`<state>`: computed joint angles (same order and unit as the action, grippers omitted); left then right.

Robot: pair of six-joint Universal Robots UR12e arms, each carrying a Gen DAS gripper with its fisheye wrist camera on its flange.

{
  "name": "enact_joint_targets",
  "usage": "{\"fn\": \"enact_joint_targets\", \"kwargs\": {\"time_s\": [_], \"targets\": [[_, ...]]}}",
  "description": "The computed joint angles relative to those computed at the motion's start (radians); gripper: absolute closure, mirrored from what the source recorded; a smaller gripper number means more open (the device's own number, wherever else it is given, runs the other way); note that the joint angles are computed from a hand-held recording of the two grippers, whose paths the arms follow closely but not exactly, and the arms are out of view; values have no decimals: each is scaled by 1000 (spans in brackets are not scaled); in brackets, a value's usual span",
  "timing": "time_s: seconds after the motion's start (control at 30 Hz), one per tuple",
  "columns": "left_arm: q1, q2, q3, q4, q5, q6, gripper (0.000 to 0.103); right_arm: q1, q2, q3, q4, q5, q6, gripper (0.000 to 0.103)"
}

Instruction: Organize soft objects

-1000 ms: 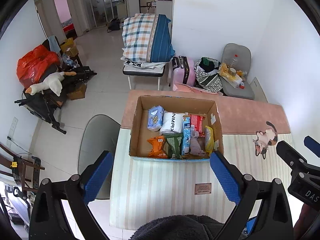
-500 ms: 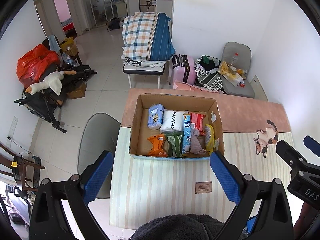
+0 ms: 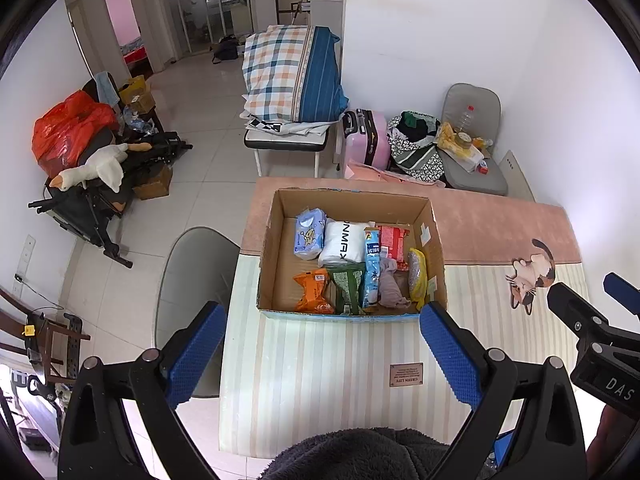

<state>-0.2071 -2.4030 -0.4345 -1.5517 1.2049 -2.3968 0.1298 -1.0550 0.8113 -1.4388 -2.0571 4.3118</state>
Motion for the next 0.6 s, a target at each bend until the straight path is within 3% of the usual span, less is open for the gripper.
{"fn": "enact_joint_targets", "kwargs": {"time_s": [0.6], "targets": [[0, -5, 11, -7, -1, 3, 4, 1, -1, 6, -6, 0, 6, 0]]}}
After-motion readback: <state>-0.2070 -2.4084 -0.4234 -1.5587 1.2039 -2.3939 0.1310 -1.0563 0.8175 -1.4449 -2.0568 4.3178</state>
